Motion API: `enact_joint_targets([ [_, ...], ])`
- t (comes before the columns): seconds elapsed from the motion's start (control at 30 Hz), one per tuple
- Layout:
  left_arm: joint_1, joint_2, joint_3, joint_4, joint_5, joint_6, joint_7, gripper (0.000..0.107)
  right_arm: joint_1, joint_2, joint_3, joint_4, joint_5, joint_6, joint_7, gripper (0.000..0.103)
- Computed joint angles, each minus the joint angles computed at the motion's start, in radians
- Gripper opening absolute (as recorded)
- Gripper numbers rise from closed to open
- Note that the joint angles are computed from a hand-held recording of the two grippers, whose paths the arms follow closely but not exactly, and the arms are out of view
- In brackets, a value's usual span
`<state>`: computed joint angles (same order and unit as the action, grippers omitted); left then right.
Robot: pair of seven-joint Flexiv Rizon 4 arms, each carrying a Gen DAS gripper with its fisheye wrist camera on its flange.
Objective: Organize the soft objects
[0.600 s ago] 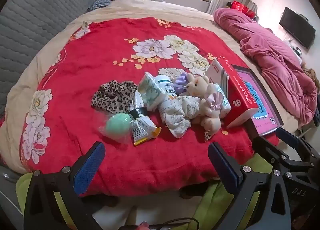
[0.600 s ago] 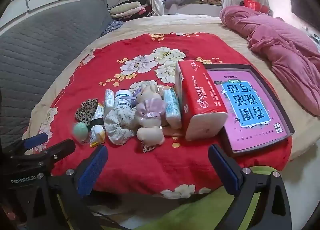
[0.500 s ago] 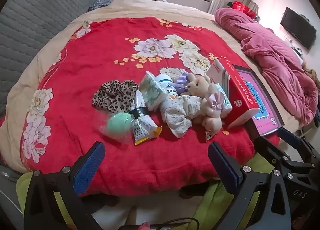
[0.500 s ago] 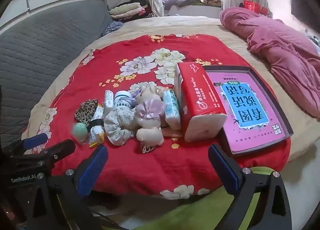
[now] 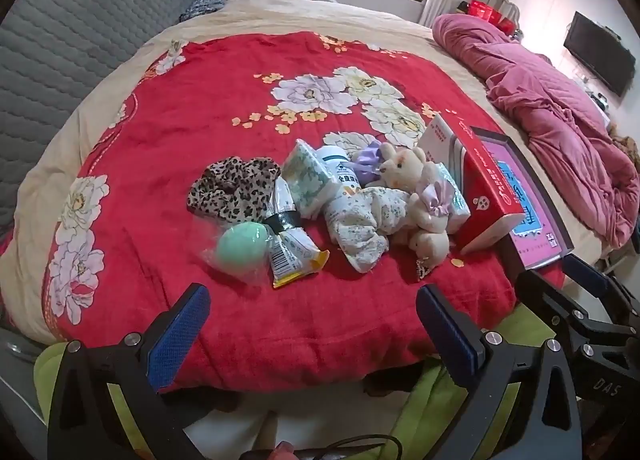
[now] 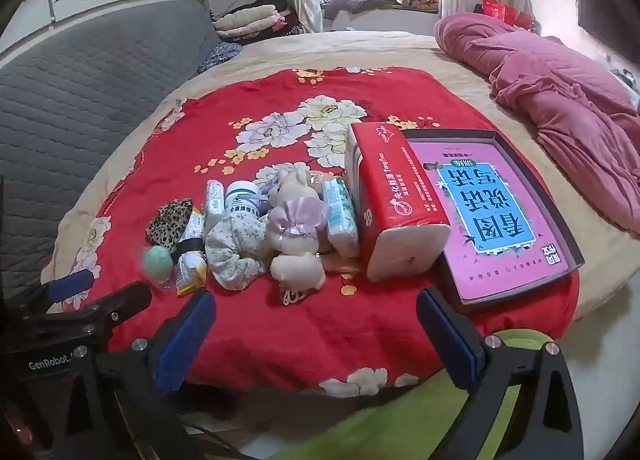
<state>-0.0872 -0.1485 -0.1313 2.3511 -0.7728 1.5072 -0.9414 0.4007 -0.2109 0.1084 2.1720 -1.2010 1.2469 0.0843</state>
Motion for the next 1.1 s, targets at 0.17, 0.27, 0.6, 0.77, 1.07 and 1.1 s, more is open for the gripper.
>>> enact_joint_targets([
  [0.17, 0.004, 0.002, -0.007, 0.002, -0.015, 0.002, 0.010, 0.103, 0.002, 0.002, 0.003, -0.002, 0.005, -0.006, -0.012, 0.101],
  [0.27, 0.002, 0.005, -0.012, 0.003, -0.038, 0.003, 0.029, 0.103, 0.006, 0.003, 0.004, -0.002, 0.003, -0.013, -0.008, 0.101],
  [0.6, -0.008, 0.003, 0.003, 0.002, -0.012, -0.003, 0.011, 0.103, 0.006, 0.005, 0.003, -0.003, -0.003, -0.012, 0.007, 0.101],
  [0.77, -0.004, 0.005, -0.006, 0.005, -0.031, 0.007, 0.025, 0.102, 0.005, 0.003, 0.005, -0.003, -0.001, -0.012, 0.002, 0.101],
  [1.07, -0.007, 0.005, 0.006, 0.001, -0.005, -0.003, 0.004, 0.102, 0.006, 0.004, 0.004, -0.001, 0.002, -0.012, 0.007, 0.101],
  [1.1, -0.007, 0.006, 0.005, 0.002, -0.007, -0.002, 0.004, 0.103, 0.004, 0.005, 0.003, 0.001, -0.002, -0.008, 0.008, 0.101],
])
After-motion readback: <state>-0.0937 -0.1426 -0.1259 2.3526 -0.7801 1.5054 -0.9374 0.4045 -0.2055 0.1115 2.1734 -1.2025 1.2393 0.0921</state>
